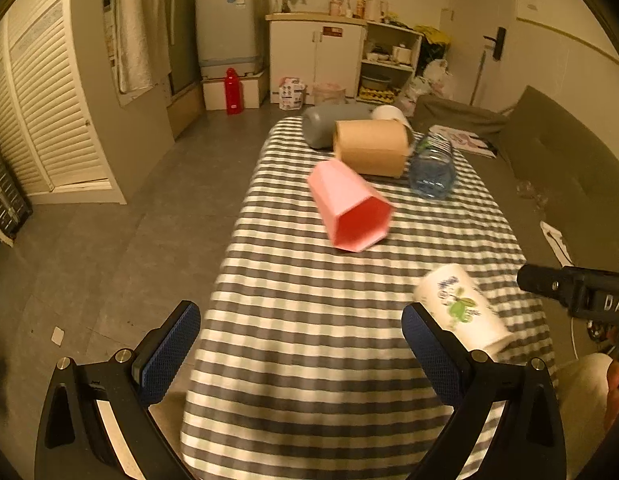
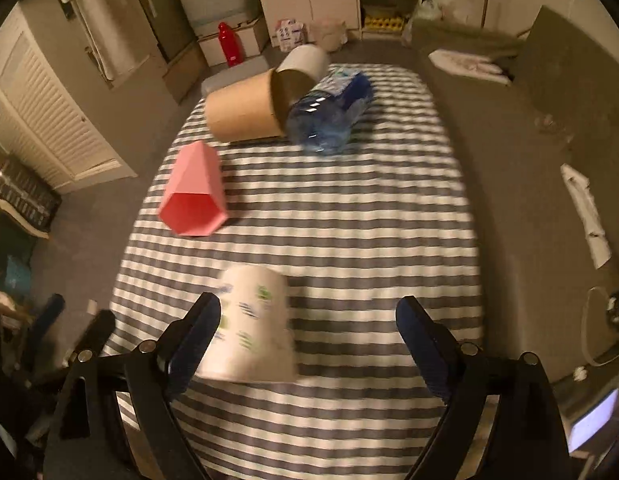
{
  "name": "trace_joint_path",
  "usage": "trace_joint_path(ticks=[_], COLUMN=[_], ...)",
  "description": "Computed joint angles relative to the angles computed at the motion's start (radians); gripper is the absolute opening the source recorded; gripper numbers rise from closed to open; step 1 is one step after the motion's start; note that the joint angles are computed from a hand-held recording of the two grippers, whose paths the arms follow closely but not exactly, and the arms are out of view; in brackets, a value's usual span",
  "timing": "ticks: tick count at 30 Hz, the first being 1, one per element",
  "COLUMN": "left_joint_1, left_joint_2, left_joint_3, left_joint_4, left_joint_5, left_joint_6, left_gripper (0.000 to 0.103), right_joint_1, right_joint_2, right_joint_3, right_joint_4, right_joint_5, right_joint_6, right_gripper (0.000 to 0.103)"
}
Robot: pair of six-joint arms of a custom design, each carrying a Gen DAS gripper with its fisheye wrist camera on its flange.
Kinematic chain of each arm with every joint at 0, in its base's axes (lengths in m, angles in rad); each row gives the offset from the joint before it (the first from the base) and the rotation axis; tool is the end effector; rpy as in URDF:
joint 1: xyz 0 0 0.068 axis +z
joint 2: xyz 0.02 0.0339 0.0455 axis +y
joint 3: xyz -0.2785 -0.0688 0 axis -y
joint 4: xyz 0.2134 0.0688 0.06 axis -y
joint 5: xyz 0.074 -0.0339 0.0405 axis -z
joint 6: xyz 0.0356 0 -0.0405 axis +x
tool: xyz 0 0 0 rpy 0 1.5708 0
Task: Flip cup upside down
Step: 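Lift the white cup with the right gripper and rotate it toward the left gripper, then grasp the white cup with the left gripper while the right gripper releases it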
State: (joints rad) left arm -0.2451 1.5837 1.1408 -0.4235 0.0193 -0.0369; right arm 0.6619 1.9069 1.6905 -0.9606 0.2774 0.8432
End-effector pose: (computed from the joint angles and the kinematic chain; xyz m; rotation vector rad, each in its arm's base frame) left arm 0.3036 -0.0766 0.2712 0.2624 2.4285 -0.1495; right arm 0.3016 0.2226 0.2892 0.3153 2.6487 0.0919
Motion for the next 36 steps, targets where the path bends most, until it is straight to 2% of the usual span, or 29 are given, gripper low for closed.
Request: trace_joint_path(ticks=[5, 12, 18, 22, 29, 31, 33, 35, 36], left_joint_1=[-0.085, -0.179, -0.205, -0.211, -0.216, -0.22, -0.226, -0.222, -0.22], left_joint_2=[0.032, 0.125, 0.272, 0.433, 0.61, 0.638, 0.668, 0.699, 0.713], left_joint_3=[0.058, 0.202, 0.439, 0.646, 0.853, 0.879, 0.921, 0.961, 0.979], left_joint_4=[-0.086, -0.229, -0.374, -0.527, -0.678, -0.703, -0.736, -0.781, -0.798], left_joint_5=[-0.048, -0.1, -0.045, 0.009, 0.056, 0.072, 0.073, 0.093, 0.113], left_joint_6=[-0.014, -0.035, -0.075, -0.073, -0.07, -0.056, -0.051, -0.044, -0.042], left_gripper=[0.103, 0.103, 0.103, 0.103, 0.101, 0.096, 0.087, 0.073, 0.07], right_joint_1=[-0.005, -0.027, -0.093, -0.124, -0.158, -0.166, -0.167, -0.171, -0.172], right_joint_2=[-0.112, -0.179, -0.234, -0.23, -0.215, -0.213, -0.207, -0.204, -0.205], right_joint_3=[-0.171, -0.278, -0.359, -0.394, -0.431, -0.443, -0.446, -0.451, -0.453], right_joint_4=[0.037, 0.068, 0.136, 0.165, 0.221, 0.239, 0.239, 0.241, 0.243], right_joint_5=[-0.009, -0.017, -0.032, -0.033, -0.052, -0.063, -0.062, -0.065, -0.066], right_joint_6=[-0.021, -0.08, -0.102, -0.099, -0.123, -0.126, -0.125, -0.125, -0.125], right_gripper=[0.09, 0.09, 0.09, 0.09, 0.09, 0.09, 0.09, 0.09, 0.09])
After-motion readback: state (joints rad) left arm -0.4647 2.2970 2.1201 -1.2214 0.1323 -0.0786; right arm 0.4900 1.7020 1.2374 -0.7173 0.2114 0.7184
